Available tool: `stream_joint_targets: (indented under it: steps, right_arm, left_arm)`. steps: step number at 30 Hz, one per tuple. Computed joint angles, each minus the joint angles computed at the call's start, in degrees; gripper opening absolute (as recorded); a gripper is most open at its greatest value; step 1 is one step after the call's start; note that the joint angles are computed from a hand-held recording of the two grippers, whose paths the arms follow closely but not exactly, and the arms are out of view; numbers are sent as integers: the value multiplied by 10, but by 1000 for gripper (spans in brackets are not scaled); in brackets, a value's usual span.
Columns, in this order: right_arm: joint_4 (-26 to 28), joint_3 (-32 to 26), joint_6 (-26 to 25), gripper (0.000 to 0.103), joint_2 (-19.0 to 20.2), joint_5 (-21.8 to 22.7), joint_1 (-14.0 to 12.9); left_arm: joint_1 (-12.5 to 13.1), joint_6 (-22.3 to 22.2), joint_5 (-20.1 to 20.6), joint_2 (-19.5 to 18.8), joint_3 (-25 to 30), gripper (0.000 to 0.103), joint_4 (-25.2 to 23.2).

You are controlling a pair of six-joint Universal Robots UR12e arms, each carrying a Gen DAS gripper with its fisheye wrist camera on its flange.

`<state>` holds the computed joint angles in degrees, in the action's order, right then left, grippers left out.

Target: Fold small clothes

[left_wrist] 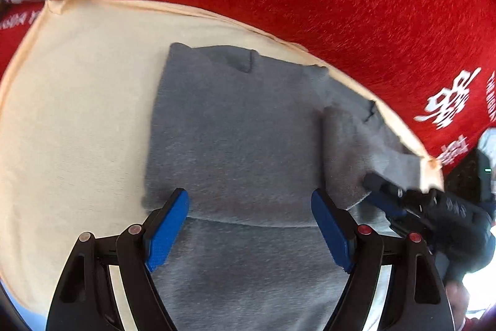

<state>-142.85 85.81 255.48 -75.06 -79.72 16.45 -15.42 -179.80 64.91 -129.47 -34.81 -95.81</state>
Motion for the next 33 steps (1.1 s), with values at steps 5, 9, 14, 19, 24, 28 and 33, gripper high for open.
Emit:
stream_joint_targets:
  steps: [5,9,14,19,24,28,33]
  right_arm:
    - [81,-65,-92,10,31,-23,5]
    - [129,-147,-248,10,80,28,18]
    - [228,-194,-334,16,104,55,35]
    - [249,-146,-325,20,65,50,36]
    - [213,-61,-235,20,1,49,22]
    - [144,26,-87,53,-61,15,7]
    - [76,124,85,59,-135,-63,-7]
  left_arm:
    - [18,-15,-69,-4,6,82,-17]
    - [28,-23,-77,-12,18,82,-11]
    - [30,-15,-87,-31,53,82,-60]
    - [19,24,-99,-46,83,82,-103]
    - [9,18,-82,-66,109,82,-134]
    - [11,-26,-86,-62,98,82,-106]
    - [4,-60,-45,-62,96,76,-58]
